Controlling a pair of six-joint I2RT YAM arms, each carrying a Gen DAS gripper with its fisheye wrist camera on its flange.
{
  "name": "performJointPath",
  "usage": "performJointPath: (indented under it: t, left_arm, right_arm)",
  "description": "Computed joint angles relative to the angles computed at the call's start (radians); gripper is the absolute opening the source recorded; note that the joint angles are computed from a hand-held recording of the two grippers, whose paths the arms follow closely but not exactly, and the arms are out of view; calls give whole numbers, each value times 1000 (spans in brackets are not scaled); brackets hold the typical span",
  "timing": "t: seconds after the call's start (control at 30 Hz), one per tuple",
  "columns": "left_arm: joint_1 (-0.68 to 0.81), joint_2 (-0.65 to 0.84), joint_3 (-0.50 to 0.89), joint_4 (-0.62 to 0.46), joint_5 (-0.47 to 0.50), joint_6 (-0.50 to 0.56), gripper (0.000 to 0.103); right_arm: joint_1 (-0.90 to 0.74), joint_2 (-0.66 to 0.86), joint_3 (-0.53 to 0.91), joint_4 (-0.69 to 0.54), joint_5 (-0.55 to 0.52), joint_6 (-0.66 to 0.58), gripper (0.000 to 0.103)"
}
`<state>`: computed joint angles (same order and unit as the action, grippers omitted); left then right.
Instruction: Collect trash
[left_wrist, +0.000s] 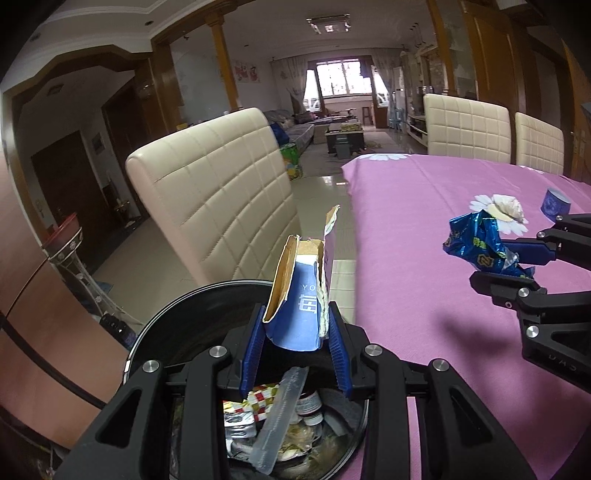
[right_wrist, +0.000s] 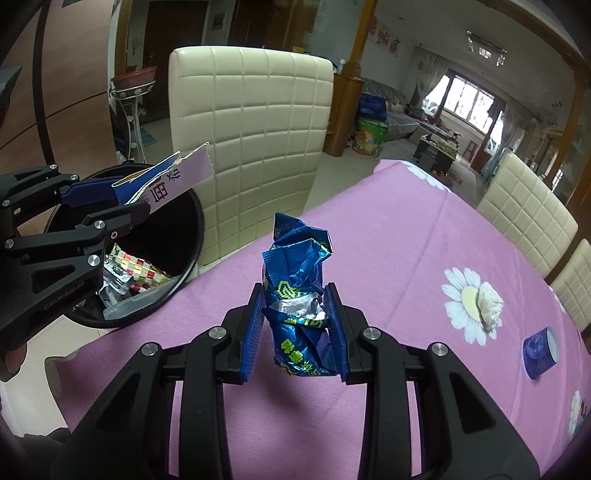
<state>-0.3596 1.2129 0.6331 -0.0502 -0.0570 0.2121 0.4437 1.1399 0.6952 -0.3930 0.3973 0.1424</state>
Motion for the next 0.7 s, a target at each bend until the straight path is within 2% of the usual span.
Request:
performJointPath:
  t: [0.7]
  left_arm:
    - [227, -30, -55, 10, 84, 51, 33]
  right_arm:
    - [167, 206, 125, 54, 53, 16, 34]
